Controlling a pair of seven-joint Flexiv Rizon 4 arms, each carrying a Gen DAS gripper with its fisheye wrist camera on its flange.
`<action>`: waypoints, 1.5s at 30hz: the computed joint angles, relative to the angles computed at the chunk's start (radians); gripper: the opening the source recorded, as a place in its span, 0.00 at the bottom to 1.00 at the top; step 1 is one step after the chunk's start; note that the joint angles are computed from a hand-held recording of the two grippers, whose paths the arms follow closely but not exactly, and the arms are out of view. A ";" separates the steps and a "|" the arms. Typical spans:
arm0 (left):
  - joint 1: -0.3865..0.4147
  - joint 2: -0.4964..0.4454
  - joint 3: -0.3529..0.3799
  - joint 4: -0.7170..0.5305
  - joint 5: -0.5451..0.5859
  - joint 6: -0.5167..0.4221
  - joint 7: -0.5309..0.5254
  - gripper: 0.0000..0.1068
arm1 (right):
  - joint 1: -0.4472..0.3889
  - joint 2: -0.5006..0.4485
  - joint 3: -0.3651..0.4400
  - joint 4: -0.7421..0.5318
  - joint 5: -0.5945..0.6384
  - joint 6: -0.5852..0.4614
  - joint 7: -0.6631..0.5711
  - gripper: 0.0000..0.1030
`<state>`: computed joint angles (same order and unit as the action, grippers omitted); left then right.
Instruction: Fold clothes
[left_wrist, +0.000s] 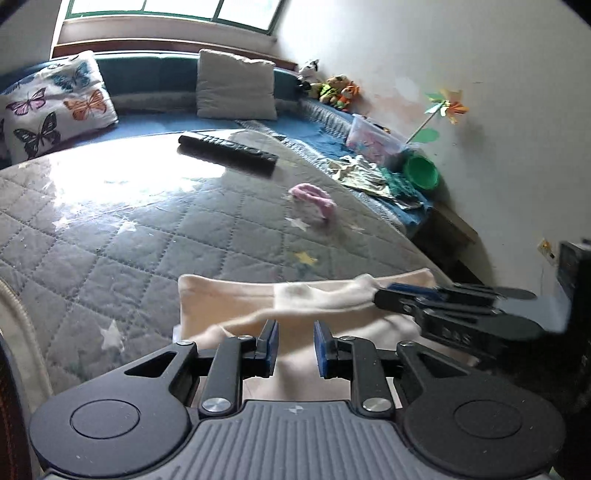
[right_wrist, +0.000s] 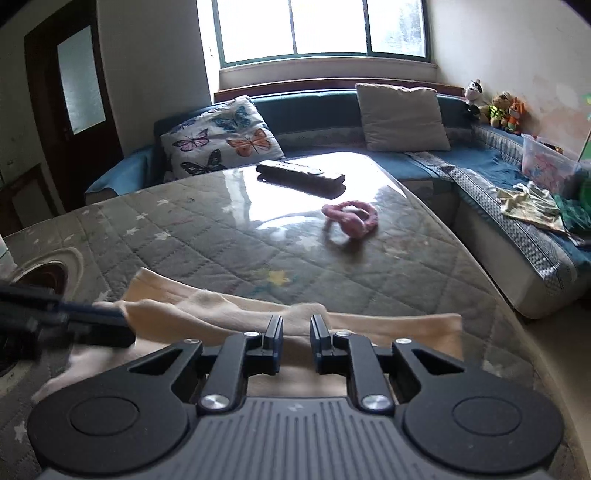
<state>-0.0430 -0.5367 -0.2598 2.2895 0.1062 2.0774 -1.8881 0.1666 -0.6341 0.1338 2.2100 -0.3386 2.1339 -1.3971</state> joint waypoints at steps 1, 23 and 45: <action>-0.004 -0.006 0.004 -0.010 -0.013 -0.015 -0.002 0.21 | 0.000 -0.003 -0.001 -0.004 0.001 -0.002 0.001 0.15; -0.464 0.146 0.278 0.190 -0.420 0.070 0.210 0.42 | 0.105 0.117 -0.043 0.227 0.193 0.170 -0.151 0.37; -0.509 0.146 0.203 0.341 -0.583 0.209 0.185 0.64 | 0.295 0.027 -0.046 0.292 0.474 0.365 -0.270 0.40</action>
<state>-0.5522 -0.3906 -0.0568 2.6305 -0.4763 2.2868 -1.7035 0.4617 -0.6075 0.0877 2.5020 0.1354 2.4993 -1.6674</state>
